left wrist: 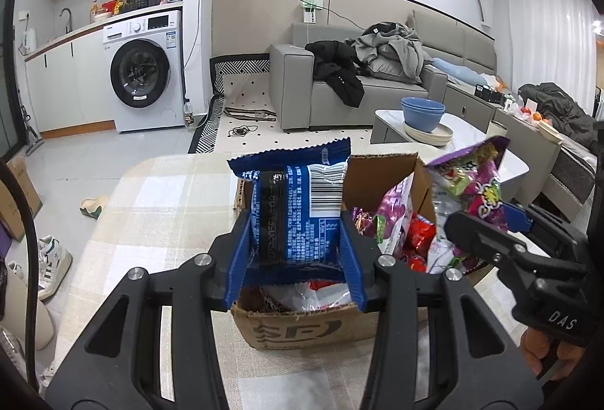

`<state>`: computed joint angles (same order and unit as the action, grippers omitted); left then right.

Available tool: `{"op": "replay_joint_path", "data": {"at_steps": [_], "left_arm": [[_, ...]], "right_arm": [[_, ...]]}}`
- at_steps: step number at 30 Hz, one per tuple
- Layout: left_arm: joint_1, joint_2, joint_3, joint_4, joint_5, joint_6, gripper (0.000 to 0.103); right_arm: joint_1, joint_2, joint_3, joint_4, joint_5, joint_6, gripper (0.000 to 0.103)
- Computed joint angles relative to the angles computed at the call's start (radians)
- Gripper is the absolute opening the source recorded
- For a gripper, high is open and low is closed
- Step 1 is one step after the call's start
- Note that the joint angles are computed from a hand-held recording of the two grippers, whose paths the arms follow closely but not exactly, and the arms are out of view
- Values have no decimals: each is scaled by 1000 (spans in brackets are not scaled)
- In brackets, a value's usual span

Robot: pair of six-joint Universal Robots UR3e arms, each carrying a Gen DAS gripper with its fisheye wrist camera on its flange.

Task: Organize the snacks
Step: 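Carry the blue pack and purple candy bag over the box and lower them in, then open both grippers to release the packs into the box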

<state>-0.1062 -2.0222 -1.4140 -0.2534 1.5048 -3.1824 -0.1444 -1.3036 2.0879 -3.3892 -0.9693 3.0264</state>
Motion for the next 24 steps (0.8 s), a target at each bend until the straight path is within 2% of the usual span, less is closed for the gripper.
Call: {"op": "replay_joint_path", "data": {"at_steps": [7,12,15,17,19,20,21,22,23,24], "left_arm": [[-15,-90,78,-25,13,24,40],[-32,-133,124,-49,21,58,41],[-43,-154,161,-70,34,49,41],[-43,-162,183,-88,28,39,41],[-40,-159,186,-97,21,31,45],[-39,-159,185,-93,17,28,51],[-39,-149,173,-86,19,25,60],[-31,-133,150,-74,-4,26,65],[-30,-127,145,-75,-8,21,78],[-29,-110,114,-48,-3,17,81]], "right_arm": [[71,82,-100,52,-91,-20,56],[92,104,-159,112,-111,-58,57],[89,99,-162,133,-110,-78,67],[78,89,-155,133,-91,-87,81],[64,67,-114,89,-84,-91,90],[57,58,-98,70,-80,-93,92],[49,47,-86,64,-75,-99,93],[41,35,-74,63,-71,-104,97],[33,27,-66,65,-66,-109,100],[24,17,-58,69,-62,-111,101]]}}
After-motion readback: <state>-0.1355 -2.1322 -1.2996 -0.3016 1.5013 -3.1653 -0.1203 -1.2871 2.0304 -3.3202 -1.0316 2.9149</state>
